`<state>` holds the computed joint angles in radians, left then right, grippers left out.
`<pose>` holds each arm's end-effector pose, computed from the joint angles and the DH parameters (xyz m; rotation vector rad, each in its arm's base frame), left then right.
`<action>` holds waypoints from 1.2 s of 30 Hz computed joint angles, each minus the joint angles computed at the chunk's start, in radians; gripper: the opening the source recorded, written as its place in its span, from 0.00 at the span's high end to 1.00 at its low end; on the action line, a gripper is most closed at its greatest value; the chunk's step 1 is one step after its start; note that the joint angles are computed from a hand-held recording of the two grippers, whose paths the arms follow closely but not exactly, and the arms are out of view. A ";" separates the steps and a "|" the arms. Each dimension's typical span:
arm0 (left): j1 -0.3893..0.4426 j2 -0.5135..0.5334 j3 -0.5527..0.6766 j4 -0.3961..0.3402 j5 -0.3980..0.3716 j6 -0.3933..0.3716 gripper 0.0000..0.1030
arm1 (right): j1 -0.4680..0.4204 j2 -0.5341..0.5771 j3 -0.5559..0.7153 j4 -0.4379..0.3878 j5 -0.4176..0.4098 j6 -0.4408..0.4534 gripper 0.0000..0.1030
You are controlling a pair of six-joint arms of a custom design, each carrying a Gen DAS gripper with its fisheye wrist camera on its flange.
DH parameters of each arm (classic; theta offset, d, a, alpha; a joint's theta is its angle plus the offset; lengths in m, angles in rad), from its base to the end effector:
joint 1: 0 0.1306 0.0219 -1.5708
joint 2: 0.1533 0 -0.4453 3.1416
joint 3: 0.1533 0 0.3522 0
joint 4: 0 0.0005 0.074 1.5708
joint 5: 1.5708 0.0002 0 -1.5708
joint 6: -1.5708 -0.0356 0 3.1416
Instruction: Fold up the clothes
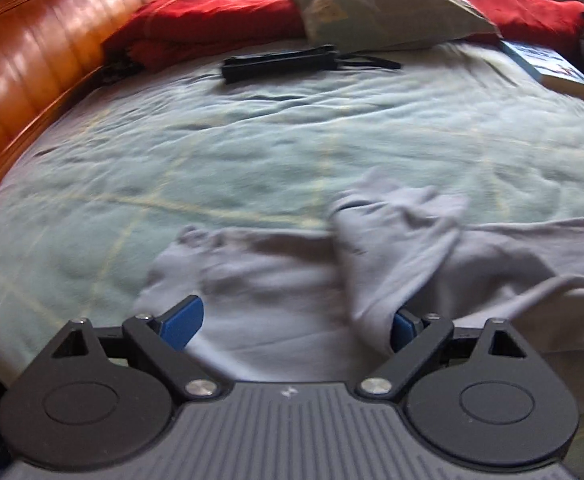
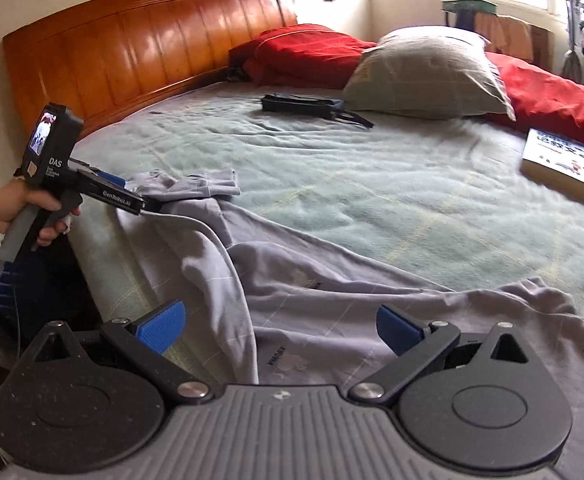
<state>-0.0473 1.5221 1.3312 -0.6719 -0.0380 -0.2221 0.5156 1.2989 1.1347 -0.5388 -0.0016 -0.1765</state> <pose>0.4848 -0.0221 0.4233 0.3103 2.4168 0.1247 0.3484 0.1969 0.4442 -0.3890 2.2673 0.3632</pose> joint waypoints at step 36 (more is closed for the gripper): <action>0.078 -0.028 -0.079 0.208 0.009 0.072 0.11 | 0.005 0.033 -0.007 0.014 -0.038 0.007 0.00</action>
